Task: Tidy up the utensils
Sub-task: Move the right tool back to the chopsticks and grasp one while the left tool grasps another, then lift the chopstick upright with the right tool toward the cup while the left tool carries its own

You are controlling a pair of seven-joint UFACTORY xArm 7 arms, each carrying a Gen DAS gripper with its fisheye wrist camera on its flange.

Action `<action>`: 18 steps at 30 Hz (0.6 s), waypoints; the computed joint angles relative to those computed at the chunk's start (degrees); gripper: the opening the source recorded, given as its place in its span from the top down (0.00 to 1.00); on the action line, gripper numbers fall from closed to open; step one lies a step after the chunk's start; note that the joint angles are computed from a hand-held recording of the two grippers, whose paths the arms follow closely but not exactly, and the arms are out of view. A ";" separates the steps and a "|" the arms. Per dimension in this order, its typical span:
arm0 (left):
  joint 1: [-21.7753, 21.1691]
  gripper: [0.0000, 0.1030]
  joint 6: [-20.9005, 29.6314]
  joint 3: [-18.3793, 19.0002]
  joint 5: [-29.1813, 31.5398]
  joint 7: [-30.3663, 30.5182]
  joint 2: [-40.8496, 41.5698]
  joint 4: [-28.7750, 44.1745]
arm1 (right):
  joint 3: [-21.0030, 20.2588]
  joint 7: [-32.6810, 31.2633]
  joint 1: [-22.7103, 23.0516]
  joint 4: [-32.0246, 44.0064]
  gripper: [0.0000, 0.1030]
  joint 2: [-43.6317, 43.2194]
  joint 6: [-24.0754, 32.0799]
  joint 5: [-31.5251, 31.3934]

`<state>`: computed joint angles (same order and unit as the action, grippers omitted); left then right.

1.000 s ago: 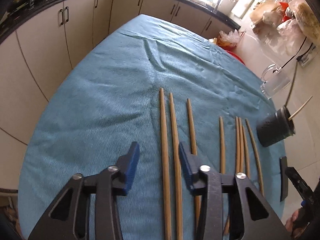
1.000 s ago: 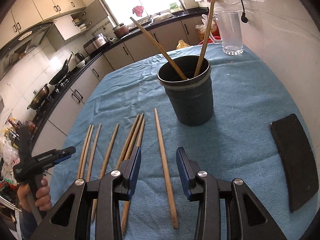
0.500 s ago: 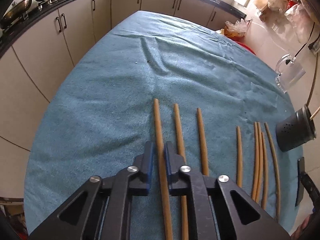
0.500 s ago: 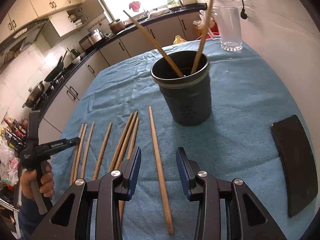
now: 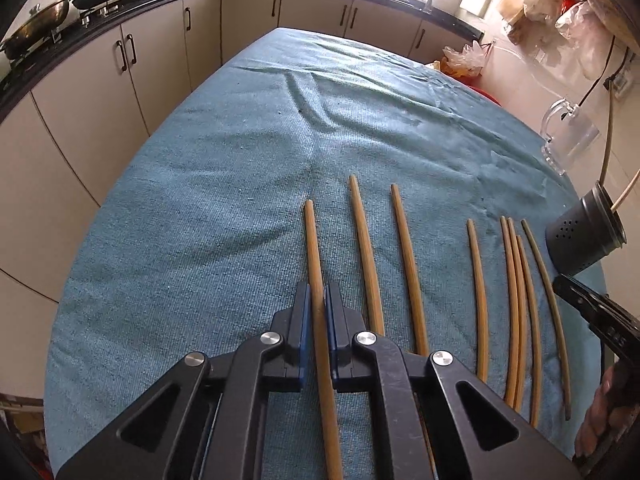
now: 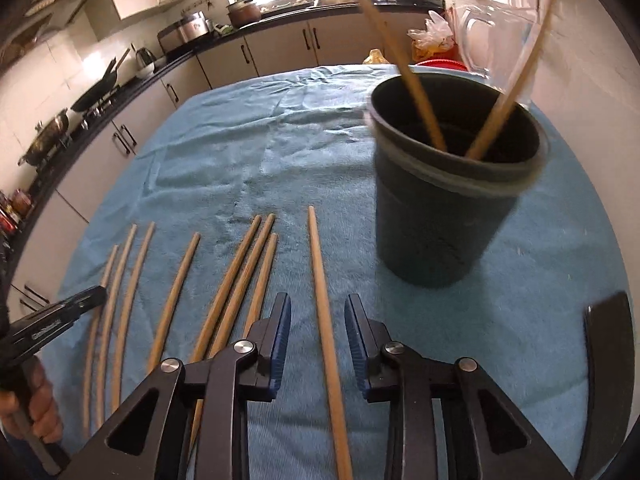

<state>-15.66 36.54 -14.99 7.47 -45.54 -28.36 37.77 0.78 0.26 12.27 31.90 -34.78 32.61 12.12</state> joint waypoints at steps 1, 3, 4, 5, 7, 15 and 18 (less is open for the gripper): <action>0.00 0.93 -0.13 -0.03 0.09 -0.02 -0.11 -0.13 | 0.94 0.78 -0.58 0.36 0.75 0.71 -0.07 -0.87; 0.07 0.93 -0.44 -0.15 0.30 -0.20 -0.19 -0.33 | 1.37 1.27 -0.64 1.20 0.75 2.00 -0.03 -1.47; 0.08 0.93 -0.51 -0.19 0.38 -0.25 -0.24 -0.41 | 1.63 1.32 -0.61 1.58 0.76 2.78 -0.11 -1.88; 0.10 0.93 -0.49 -0.20 0.44 -0.25 -0.21 -0.38 | 1.79 1.37 -0.68 1.70 0.76 3.25 -0.23 -2.29; 0.07 0.93 -0.47 -0.22 0.46 -0.34 -0.23 -0.41 | 2.86 2.48 -1.45 2.27 0.77 4.49 -0.13 -3.94; 0.40 0.93 0.15 -0.99 1.61 -1.05 -0.18 -0.12 | 4.71 3.98 -1.76 3.03 0.92 5.96 -0.66 -8.21; -0.61 0.93 -0.82 0.27 0.32 -0.02 -0.57 -0.68 | 3.46 3.36 -0.28 2.78 0.93 5.55 -0.74 -6.74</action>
